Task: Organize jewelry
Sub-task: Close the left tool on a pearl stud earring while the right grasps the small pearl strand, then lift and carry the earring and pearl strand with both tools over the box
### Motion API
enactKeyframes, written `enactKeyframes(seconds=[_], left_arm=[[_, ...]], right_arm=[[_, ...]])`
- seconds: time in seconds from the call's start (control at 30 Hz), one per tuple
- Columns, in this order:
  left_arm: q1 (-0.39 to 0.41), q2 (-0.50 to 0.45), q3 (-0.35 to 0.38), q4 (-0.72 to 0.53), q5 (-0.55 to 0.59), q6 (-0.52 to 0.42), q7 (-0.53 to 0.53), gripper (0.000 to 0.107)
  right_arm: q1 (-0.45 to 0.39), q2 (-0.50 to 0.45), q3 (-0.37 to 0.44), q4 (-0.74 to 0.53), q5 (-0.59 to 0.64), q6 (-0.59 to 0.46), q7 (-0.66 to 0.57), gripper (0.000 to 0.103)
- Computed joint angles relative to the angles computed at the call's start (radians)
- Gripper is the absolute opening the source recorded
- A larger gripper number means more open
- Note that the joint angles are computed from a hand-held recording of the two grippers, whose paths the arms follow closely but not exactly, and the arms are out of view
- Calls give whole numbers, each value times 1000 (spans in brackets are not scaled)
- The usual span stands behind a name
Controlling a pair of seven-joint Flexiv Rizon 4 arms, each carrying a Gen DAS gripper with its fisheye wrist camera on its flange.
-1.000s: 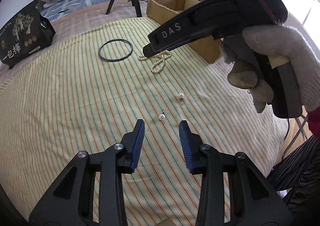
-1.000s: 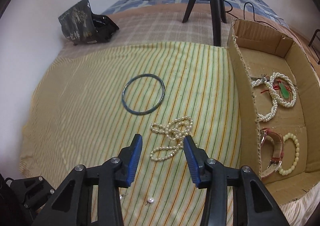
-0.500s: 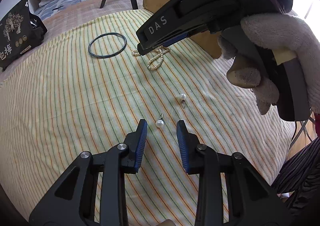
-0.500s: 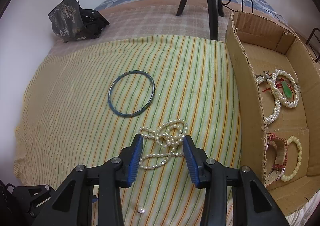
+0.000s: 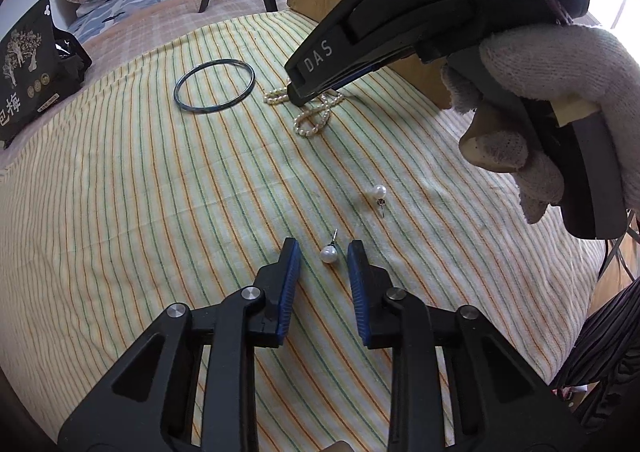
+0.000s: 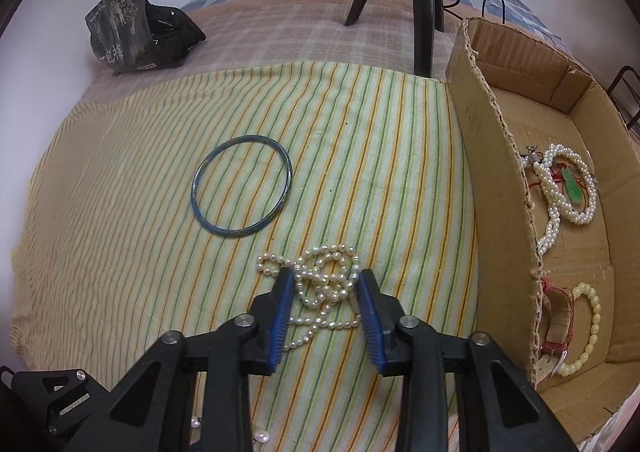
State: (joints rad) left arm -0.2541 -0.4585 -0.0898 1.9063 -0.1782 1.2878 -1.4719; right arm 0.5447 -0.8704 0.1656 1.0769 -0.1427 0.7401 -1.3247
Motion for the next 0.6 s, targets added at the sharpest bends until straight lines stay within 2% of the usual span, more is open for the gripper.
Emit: enactKeyframes(seconds=[0.07,0.13,0.2,0.43,0.6], left_arm=[[9,-2,-11,4,-8,8,11,22],[5,-3,-5,3,-8,11,4,11],[9,-6,-9,6,-13,21,6,7],[-4,5,7,12,-1,29,-17,6],[-7,22,24,27,10,47,-52,6]], right_arm=[[-2,1,0,4,1,8,-3,22],[-1,2,0,9,0,14,-4,20],[0,3,-3,13,-4,19,-3,19],[-15,12,10,29,17,48,4,9],[-31,30,26,44,44,84,0,7]])
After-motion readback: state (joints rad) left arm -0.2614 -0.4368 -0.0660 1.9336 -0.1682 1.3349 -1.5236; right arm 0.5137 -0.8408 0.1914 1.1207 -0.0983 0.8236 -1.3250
